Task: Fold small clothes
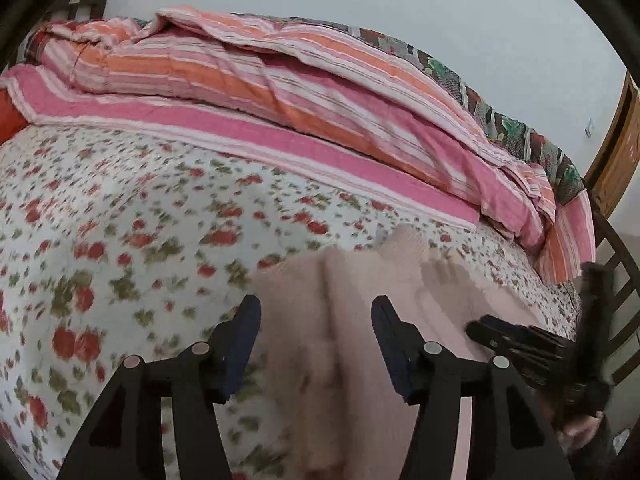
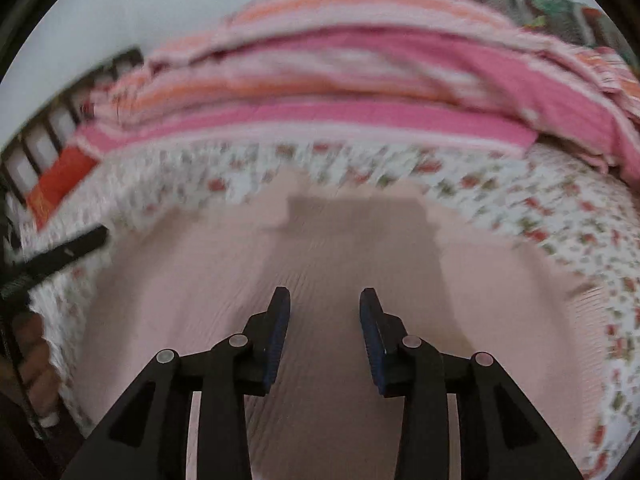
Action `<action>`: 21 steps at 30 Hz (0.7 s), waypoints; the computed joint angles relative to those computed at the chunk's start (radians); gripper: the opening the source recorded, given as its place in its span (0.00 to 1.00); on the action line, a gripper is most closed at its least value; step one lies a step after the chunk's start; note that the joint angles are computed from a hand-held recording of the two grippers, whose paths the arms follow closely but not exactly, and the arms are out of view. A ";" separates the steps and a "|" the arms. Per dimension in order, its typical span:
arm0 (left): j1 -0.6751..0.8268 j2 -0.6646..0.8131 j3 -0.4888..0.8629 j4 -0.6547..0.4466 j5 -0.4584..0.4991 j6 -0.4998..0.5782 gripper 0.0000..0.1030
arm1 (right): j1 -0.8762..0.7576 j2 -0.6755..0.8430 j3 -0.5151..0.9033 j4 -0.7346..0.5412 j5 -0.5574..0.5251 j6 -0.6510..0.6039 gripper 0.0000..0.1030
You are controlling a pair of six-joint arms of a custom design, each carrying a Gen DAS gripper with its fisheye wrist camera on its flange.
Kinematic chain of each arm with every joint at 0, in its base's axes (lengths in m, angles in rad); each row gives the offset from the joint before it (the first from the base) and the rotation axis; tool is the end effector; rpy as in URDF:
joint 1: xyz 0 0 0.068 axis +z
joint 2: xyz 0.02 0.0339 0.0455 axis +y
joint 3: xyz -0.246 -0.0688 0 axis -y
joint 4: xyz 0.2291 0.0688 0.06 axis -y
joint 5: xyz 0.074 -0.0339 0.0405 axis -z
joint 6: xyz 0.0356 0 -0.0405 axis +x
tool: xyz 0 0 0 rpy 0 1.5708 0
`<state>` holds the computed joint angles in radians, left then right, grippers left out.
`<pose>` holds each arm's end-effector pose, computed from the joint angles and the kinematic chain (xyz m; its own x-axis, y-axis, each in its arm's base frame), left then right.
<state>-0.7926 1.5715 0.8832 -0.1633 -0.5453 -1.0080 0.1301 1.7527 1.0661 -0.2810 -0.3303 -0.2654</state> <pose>0.2266 -0.2036 0.1817 -0.5939 -0.4276 -0.6815 -0.2498 0.9032 -0.3490 0.3364 0.0557 0.1679 -0.7079 -0.3429 -0.6175 -0.5086 0.8541 0.1089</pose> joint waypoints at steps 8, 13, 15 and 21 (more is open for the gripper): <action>0.003 -0.077 -0.172 0.030 -0.057 -0.093 0.57 | 0.056 0.115 0.078 0.054 0.157 0.065 0.35; 0.036 -0.049 -0.230 0.093 -0.045 -0.084 0.57 | 0.087 0.114 0.048 0.115 0.223 0.069 0.35; 0.027 -0.023 -0.215 0.089 -0.068 -0.054 0.59 | 0.090 0.122 0.054 0.114 0.226 0.071 0.35; 0.013 0.008 -0.232 0.153 -0.085 -0.009 0.66 | 0.099 0.109 0.038 0.125 0.246 0.074 0.35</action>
<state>-0.7796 1.5796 0.6511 -0.0100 -0.6300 -1.0171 0.2295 1.8616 1.1041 -0.1561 -0.0841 -0.1915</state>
